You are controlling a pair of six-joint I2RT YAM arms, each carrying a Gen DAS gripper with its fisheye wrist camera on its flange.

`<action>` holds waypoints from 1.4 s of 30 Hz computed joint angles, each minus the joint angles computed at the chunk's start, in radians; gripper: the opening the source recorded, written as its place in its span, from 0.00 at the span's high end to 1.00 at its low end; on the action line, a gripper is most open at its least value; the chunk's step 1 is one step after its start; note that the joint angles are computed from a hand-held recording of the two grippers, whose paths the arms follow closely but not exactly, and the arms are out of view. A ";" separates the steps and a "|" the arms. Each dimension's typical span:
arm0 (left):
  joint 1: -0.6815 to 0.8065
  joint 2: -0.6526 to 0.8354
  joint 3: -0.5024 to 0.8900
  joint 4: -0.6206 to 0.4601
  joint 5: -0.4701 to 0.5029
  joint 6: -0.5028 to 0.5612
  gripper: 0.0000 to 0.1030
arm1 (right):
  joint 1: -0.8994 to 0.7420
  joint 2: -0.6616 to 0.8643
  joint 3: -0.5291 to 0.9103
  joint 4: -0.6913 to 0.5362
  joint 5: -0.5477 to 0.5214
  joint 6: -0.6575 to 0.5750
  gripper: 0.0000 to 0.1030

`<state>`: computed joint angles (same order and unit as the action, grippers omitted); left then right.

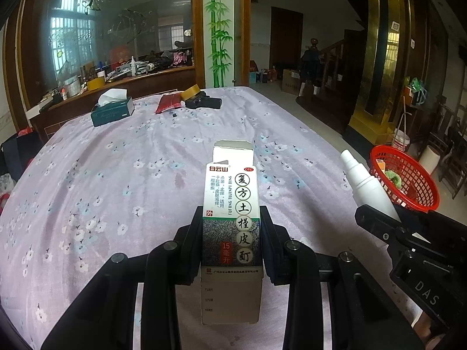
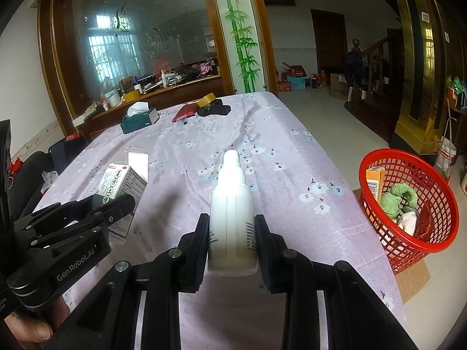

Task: Collect trash
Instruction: 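Lift the white medicine box and dropper bottle off the table with both tools, then carry both items to the red wastebasket and open both tools to drop them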

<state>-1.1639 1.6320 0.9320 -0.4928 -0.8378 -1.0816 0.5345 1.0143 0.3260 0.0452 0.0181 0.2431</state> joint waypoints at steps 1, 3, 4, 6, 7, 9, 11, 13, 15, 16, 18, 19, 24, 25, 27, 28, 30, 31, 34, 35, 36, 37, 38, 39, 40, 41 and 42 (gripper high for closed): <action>-0.002 0.005 0.006 0.000 -0.002 0.002 0.68 | -0.003 -0.004 -0.002 0.001 0.000 0.000 0.68; 0.005 0.001 0.008 0.011 0.001 0.022 0.68 | -0.015 -0.009 -0.004 -0.002 -0.009 -0.002 0.68; 0.003 0.008 0.016 0.013 -0.001 0.026 0.68 | -0.021 -0.011 -0.005 -0.002 -0.011 -0.004 0.68; 0.003 0.016 0.030 0.011 -0.003 0.036 0.68 | -0.035 -0.017 -0.009 -0.006 -0.017 -0.010 0.68; 0.002 0.024 0.039 0.014 -0.003 0.041 0.68 | -0.043 -0.020 -0.010 -0.010 -0.021 -0.011 0.68; 0.008 0.031 0.056 0.014 0.000 0.058 0.68 | -0.065 -0.031 -0.013 -0.018 -0.031 -0.021 0.68; 0.010 0.042 0.072 0.018 0.004 0.071 0.68 | -0.088 -0.044 -0.015 -0.027 -0.044 -0.030 0.68; 0.013 0.057 0.093 0.021 0.008 0.086 0.68 | -0.113 -0.057 -0.016 -0.038 -0.055 -0.040 0.68; 0.013 0.071 0.116 0.020 0.009 0.098 0.68 | -0.142 -0.066 -0.018 -0.045 -0.073 -0.049 0.68; 0.014 0.080 0.128 0.020 0.009 0.104 0.68 | -0.159 -0.071 -0.021 -0.049 -0.084 -0.055 0.68; 0.012 0.101 0.156 0.019 0.010 0.113 0.68 | -0.190 -0.082 -0.026 -0.055 -0.103 -0.069 0.68; 0.012 0.113 0.172 0.020 0.014 0.121 0.68 | -0.202 -0.084 -0.028 -0.057 -0.108 -0.073 0.68; 0.014 0.169 0.249 0.019 0.030 0.159 0.68 | -0.312 -0.102 -0.033 -0.076 -0.186 -0.121 0.68; 0.014 0.181 0.267 0.019 0.034 0.166 0.68 | -0.341 -0.107 -0.035 -0.080 -0.206 -0.132 0.68; 0.014 0.203 0.298 0.021 0.039 0.183 0.68 | -0.387 -0.111 -0.036 -0.089 -0.234 -0.150 0.68; 0.014 0.218 0.321 0.022 0.044 0.197 0.68 | -0.420 -0.110 -0.034 -0.093 -0.257 -0.164 0.68; 0.016 0.246 0.364 0.024 0.054 0.217 0.68 | -0.477 -0.104 -0.030 -0.099 -0.292 -0.188 0.68; 0.019 0.262 0.388 0.026 0.063 0.229 0.68 | -0.510 -0.099 -0.027 -0.102 -0.314 -0.203 0.68; 0.029 0.312 0.467 0.028 0.097 0.266 0.68 | -0.614 -0.060 -0.008 -0.106 -0.385 -0.246 0.68; 0.032 0.328 0.493 0.030 0.110 0.281 0.68 | -0.654 -0.041 0.001 -0.107 -0.412 -0.264 0.68; 0.034 0.347 0.525 0.032 0.126 0.299 0.68 | -0.691 -0.020 0.013 -0.107 -0.438 -0.278 0.68; 0.037 0.372 0.566 0.029 0.142 0.318 0.68 | -0.738 0.005 0.028 -0.109 -0.467 -0.297 0.68; 0.040 0.389 0.596 0.028 0.154 0.335 0.68 | -0.787 0.034 0.049 -0.113 -0.495 -0.319 0.68; 0.042 0.415 0.639 0.027 0.171 0.354 0.68 | -0.821 0.059 0.066 -0.115 -0.516 -0.334 0.68; 0.046 0.445 0.688 0.018 0.193 0.369 0.68 | -0.867 0.094 0.091 -0.121 -0.546 -0.352 0.68; 0.053 0.475 0.737 0.011 0.220 0.383 0.68 | -0.906 0.130 0.116 -0.123 -0.569 -0.366 0.68; 0.060 0.502 0.780 0.009 0.245 0.393 0.68 | -0.945 0.172 0.147 -0.125 -0.587 -0.380 0.68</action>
